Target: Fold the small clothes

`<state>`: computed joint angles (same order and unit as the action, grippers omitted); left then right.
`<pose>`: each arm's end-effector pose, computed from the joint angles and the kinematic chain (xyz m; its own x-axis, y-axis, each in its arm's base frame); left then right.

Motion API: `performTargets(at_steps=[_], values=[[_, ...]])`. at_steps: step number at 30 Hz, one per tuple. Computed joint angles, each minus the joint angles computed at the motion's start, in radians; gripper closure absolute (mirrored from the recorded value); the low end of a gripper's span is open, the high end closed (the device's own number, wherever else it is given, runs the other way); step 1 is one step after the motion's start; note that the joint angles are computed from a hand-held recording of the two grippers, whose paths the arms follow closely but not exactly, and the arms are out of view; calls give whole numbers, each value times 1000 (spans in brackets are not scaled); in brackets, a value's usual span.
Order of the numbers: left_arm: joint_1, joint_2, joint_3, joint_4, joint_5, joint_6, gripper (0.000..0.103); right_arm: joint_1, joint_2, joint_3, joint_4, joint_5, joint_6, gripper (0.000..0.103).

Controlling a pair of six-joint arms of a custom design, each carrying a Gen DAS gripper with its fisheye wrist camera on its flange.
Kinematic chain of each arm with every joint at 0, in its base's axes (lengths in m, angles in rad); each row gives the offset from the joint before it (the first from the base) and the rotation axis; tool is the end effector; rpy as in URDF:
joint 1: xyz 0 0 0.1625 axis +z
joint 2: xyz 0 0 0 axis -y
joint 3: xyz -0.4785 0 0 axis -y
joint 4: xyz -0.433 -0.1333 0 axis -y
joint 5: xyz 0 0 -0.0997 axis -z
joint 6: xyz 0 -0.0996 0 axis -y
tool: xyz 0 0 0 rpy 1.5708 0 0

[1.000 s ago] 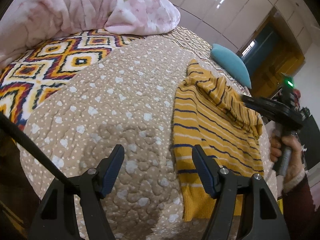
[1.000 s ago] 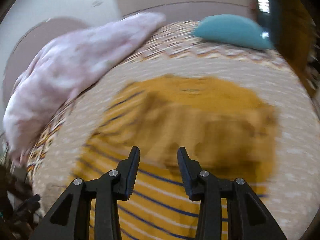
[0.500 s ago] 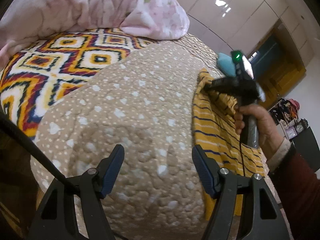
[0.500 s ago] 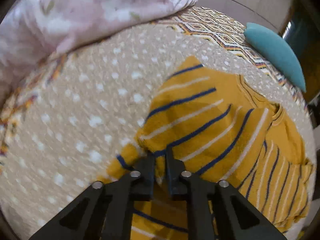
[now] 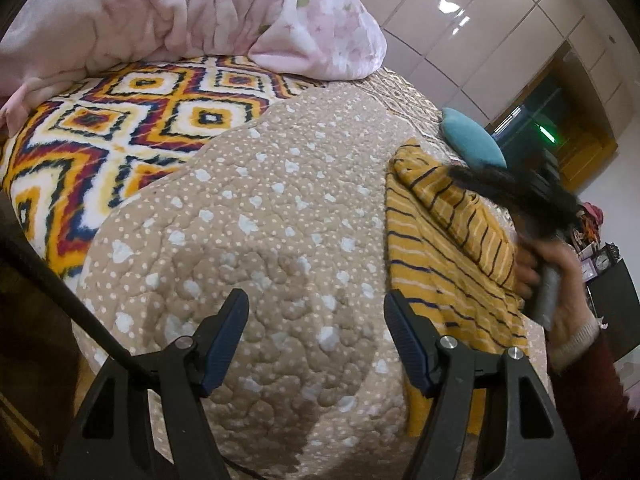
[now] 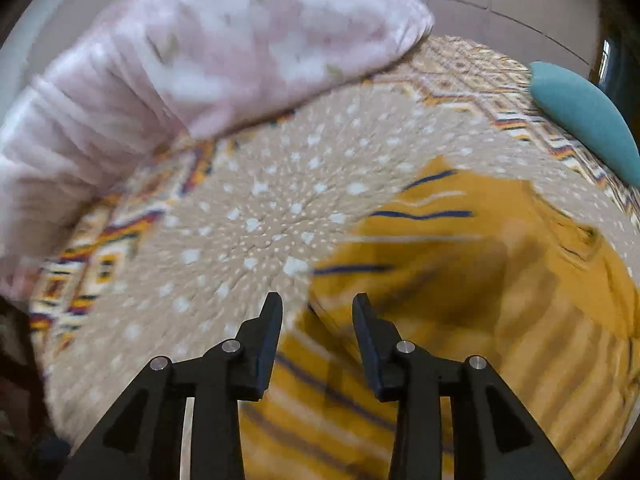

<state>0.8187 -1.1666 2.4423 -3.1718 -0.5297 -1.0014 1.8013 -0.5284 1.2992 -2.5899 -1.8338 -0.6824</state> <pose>-0.1300 -0.4599 0.1723 -0.8457 -0.5053 -0.1717 -0.1205 0.4941 -0.8610 0.2974 -0.7973 0.0333 -0.6012 -0.7181 0.3506 -0.7739 0.6325 -0.0318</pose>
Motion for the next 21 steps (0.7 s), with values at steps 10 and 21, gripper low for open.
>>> performTargets(at_steps=[10, 21], values=[[-24, 42, -66, 104, -13, -17, 33, -202, -201, -8, 18, -43, 136, 61], [-70, 61, -150, 332, 39, -64, 31, -188, -221, 75, -126, -39, -35, 96]])
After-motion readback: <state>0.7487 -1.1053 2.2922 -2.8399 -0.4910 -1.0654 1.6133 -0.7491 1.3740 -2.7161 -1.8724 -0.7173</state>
